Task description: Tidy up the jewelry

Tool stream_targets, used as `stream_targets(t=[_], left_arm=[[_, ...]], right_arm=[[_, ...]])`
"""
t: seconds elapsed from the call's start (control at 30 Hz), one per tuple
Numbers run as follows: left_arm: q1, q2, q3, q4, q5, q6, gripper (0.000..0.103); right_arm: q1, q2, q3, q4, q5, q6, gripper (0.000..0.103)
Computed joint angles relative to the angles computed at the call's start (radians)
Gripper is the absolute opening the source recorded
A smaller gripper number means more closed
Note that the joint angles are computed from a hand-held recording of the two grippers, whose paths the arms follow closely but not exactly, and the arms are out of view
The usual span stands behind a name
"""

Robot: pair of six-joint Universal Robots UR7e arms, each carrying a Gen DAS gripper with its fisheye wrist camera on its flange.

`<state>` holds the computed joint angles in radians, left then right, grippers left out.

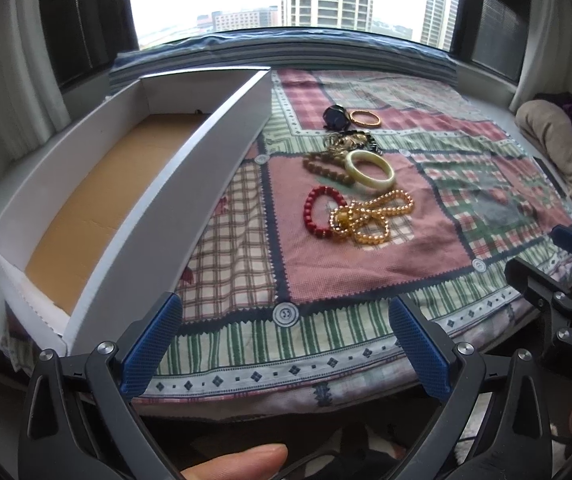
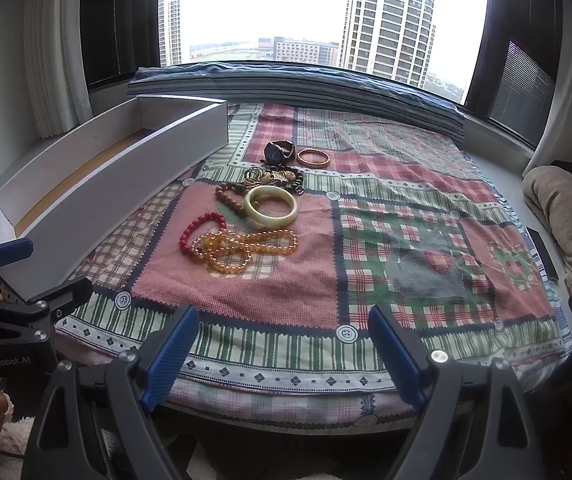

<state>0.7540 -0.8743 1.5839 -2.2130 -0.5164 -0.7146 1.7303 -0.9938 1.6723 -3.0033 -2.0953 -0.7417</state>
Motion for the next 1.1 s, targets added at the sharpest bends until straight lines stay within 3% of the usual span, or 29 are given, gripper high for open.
stream_targets(t=[1.1], left_arm=[[0.003,0.004,-0.002,0.038,0.004,-0.032,0.103]], right_arm=[[-0.004,0.000,-0.002,-0.004,-0.002,-0.007,0.088]])
